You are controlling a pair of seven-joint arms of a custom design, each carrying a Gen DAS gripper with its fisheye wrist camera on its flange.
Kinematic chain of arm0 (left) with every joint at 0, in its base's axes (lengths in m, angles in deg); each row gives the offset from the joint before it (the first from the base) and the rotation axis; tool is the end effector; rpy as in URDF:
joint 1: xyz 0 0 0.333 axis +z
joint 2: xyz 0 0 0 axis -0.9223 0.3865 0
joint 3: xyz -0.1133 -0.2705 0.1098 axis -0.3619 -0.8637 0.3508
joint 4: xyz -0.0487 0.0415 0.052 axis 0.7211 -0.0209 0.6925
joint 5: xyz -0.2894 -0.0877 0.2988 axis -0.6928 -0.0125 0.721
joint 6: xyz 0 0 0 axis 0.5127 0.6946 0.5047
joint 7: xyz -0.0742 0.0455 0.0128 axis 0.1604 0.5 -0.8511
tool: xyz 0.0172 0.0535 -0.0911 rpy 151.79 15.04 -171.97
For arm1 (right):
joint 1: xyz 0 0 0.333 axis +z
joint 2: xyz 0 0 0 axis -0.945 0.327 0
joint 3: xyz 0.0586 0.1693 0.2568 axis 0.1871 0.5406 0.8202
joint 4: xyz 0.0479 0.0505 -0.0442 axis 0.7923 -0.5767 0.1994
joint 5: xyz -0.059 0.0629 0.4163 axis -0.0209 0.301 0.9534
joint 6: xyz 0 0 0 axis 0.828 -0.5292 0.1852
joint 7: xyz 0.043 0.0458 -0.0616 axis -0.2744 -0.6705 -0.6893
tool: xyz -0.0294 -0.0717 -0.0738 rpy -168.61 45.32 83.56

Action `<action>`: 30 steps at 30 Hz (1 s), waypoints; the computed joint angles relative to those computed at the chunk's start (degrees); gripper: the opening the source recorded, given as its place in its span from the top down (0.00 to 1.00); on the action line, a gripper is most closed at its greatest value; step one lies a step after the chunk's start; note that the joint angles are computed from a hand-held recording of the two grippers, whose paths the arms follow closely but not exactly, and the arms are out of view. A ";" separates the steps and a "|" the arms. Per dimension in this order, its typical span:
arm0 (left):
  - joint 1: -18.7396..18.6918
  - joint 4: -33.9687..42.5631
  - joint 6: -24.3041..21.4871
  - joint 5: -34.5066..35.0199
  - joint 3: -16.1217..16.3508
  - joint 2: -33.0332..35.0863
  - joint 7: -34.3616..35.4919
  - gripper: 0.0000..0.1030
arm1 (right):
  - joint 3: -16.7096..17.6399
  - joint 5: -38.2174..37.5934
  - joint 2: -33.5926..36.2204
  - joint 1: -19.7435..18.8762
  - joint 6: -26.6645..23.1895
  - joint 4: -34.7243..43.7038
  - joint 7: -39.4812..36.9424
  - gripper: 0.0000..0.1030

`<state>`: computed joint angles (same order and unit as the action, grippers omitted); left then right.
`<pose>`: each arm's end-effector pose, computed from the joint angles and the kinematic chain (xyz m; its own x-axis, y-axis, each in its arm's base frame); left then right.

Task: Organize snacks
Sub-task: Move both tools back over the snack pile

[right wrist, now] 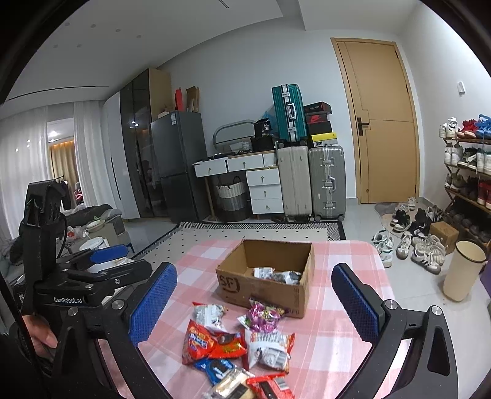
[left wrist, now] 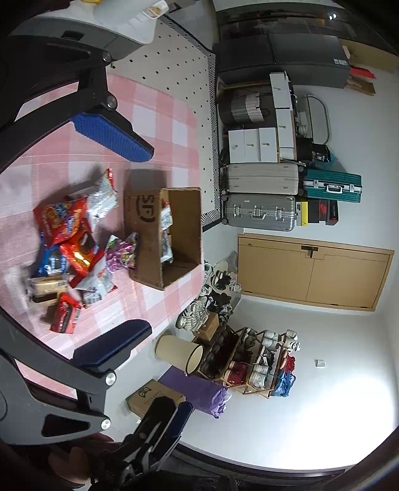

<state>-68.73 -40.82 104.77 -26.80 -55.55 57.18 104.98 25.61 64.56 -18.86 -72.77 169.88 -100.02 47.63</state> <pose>0.5544 -0.1081 0.7775 0.1105 -0.9865 0.1210 -0.4547 -0.1585 -0.8765 0.7255 0.0371 0.6318 0.6453 -0.7448 -0.1698 -0.3443 -0.0851 -0.9350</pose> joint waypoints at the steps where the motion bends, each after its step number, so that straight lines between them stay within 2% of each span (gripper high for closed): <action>1: -0.01 -1.07 0.40 -0.10 0.04 -0.55 -0.22 0.01 | 0.05 0.72 -0.68 -0.31 -0.07 -1.19 -0.91 0.00; 4: -0.36 -4.31 0.97 -1.36 0.27 -2.41 -0.53 0.01 | -0.32 2.66 -2.42 -0.59 -0.48 -4.67 -2.76 0.00; 8: -1.02 -9.28 2.58 -3.56 0.68 -4.57 -0.84 0.01 | -1.26 1.04 -2.80 0.29 -0.17 -6.43 -2.59 0.00; 13: -1.41 -11.59 3.49 -6.25 1.46 -3.75 0.20 0.01 | -1.70 -0.58 -2.04 0.55 -1.04 -7.73 -1.50 0.00; 30: -1.57 -13.79 6.01 -9.72 1.78 -0.49 2.86 0.01 | -0.94 -6.12 3.23 0.03 -3.06 -8.56 2.63 0.01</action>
<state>-70.30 -54.61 110.79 -36.51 -53.77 56.69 107.84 24.67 58.44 -15.63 -72.73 166.81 -108.58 50.26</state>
